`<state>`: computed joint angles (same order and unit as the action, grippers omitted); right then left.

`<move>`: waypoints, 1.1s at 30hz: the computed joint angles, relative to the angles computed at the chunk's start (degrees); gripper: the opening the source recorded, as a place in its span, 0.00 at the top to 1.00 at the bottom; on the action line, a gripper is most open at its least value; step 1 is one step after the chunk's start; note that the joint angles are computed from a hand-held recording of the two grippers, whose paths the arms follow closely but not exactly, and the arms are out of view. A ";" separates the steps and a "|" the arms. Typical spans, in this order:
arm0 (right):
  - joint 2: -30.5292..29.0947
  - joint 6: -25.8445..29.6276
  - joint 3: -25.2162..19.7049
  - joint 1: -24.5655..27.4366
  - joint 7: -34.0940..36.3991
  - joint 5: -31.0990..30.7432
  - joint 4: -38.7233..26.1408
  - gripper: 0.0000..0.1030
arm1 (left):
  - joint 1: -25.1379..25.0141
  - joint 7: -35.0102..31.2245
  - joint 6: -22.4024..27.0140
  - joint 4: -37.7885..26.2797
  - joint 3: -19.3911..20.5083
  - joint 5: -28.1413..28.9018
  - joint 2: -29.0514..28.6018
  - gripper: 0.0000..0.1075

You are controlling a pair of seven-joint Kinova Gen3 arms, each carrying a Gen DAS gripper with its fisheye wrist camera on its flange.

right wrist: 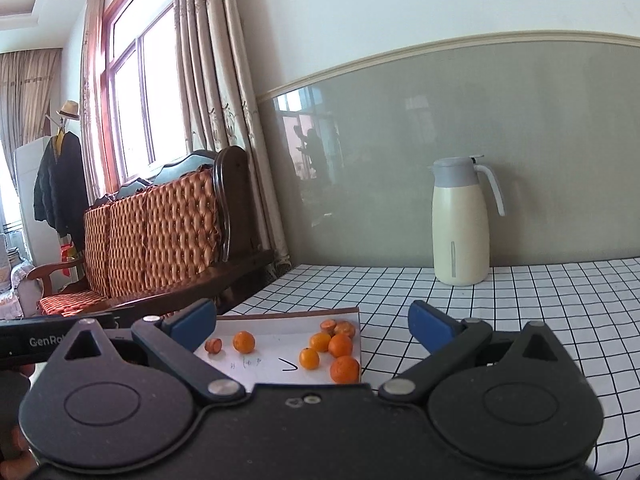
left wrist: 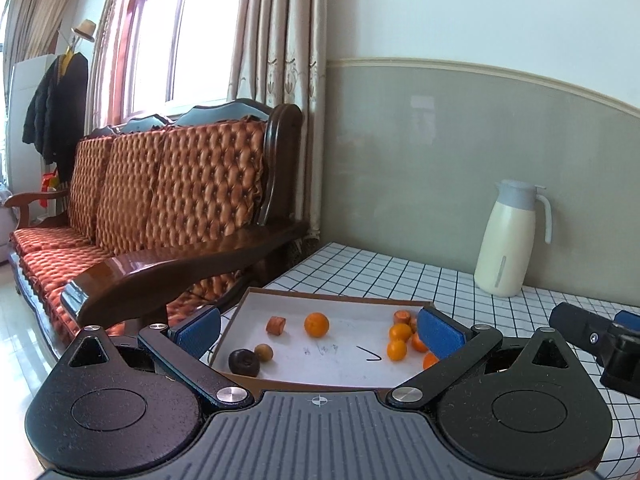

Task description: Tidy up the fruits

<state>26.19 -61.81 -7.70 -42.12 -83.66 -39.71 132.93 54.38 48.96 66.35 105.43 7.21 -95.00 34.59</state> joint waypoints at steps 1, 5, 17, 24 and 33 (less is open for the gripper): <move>0.28 -0.11 -0.07 0.21 -0.52 0.27 -0.03 0.06 | -0.14 -0.44 -0.22 -0.25 0.06 0.14 0.13 0.04; 0.73 0.12 0.00 0.42 -1.32 0.59 -0.04 0.06 | 0.12 -1.37 -0.08 -0.88 -0.23 0.45 0.66 0.04; 0.83 2.78 0.60 -0.69 2.91 -2.40 -2.10 0.06 | -0.15 -1.80 -1.10 -0.56 -0.31 0.52 0.76 0.04; 1.08 3.02 0.74 -0.67 2.89 -3.34 -2.53 0.06 | -0.26 -1.45 -1.33 -0.43 -0.53 0.84 0.82 0.04; 1.14 3.69 0.81 -0.42 2.78 -3.28 -2.83 0.06 | -0.85 -0.87 -2.43 0.07 -0.46 0.55 0.76 0.04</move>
<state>27.33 -58.13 -6.90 -42.53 -80.87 -42.99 130.09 53.53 48.09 63.92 105.51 6.75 -94.45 35.35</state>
